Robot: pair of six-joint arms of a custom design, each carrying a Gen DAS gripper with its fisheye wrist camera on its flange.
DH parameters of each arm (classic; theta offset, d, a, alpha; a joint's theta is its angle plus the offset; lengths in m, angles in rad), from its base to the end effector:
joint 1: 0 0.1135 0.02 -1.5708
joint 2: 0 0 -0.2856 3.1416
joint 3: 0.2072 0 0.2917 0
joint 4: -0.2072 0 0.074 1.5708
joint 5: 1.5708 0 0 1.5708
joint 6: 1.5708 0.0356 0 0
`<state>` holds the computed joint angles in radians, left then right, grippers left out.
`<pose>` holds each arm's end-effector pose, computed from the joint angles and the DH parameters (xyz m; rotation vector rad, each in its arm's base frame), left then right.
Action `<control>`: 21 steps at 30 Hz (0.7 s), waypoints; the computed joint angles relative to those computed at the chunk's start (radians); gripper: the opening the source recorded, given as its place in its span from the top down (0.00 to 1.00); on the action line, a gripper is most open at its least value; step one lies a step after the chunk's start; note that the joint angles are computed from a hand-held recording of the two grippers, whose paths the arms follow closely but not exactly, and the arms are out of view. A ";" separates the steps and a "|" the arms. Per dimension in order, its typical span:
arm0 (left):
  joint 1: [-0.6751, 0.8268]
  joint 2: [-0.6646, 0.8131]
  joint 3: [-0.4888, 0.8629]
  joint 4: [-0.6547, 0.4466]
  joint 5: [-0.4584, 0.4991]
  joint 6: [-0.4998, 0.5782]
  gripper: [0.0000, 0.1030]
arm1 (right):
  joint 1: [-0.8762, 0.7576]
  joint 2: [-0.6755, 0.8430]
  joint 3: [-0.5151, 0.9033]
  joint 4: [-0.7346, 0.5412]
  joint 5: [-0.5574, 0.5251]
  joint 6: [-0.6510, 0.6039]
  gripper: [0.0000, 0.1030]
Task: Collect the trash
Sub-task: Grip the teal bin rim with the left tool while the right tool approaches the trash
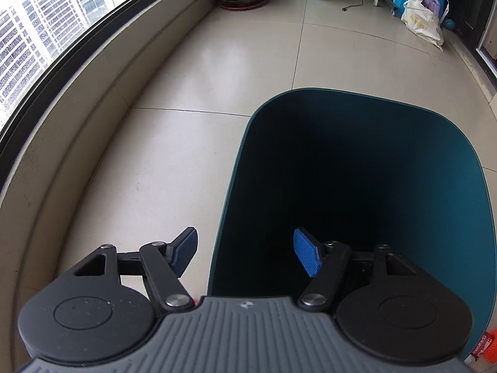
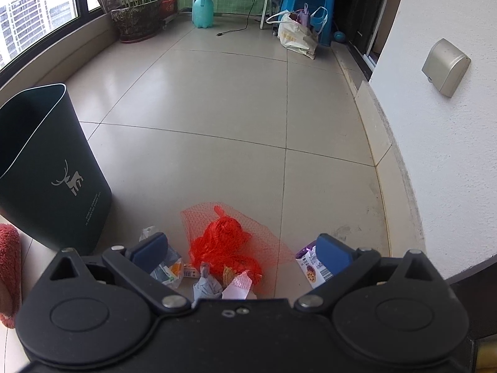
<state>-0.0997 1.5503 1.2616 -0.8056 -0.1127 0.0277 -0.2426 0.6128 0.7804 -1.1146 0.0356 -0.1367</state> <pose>0.3537 -0.0314 0.2781 0.1329 2.6558 0.1266 0.1180 -0.0305 0.2956 0.1483 2.5241 -0.1979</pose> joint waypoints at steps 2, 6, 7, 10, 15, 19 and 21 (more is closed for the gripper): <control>0.002 -0.004 -0.012 0.007 -0.009 0.000 0.34 | 0.004 0.002 -0.004 -0.001 0.003 0.003 0.02; -0.016 0.034 0.009 0.007 -0.022 -0.025 0.48 | 0.020 0.008 -0.017 0.004 0.015 0.011 0.02; -0.017 0.044 0.018 0.002 -0.026 -0.029 0.51 | 0.024 0.009 -0.020 0.004 0.019 0.013 0.02; -0.007 0.047 0.021 -0.003 -0.012 -0.056 0.64 | 0.044 0.009 -0.032 0.006 0.036 0.020 0.02; -0.018 0.049 0.021 -0.001 -0.056 -0.092 0.79 | 0.060 0.015 -0.050 0.010 0.059 0.025 0.02; -0.020 0.052 0.028 -0.017 -0.065 -0.117 0.82 | 0.057 0.016 -0.091 0.010 0.076 0.019 0.02; -0.015 0.034 0.012 -0.017 -0.070 -0.118 0.82 | 0.055 0.020 -0.125 0.017 0.072 0.013 0.02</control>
<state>-0.1150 1.5841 1.2732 -0.8229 -0.1822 -0.0899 -0.1878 0.6333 0.6553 -1.0979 0.1079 -0.1238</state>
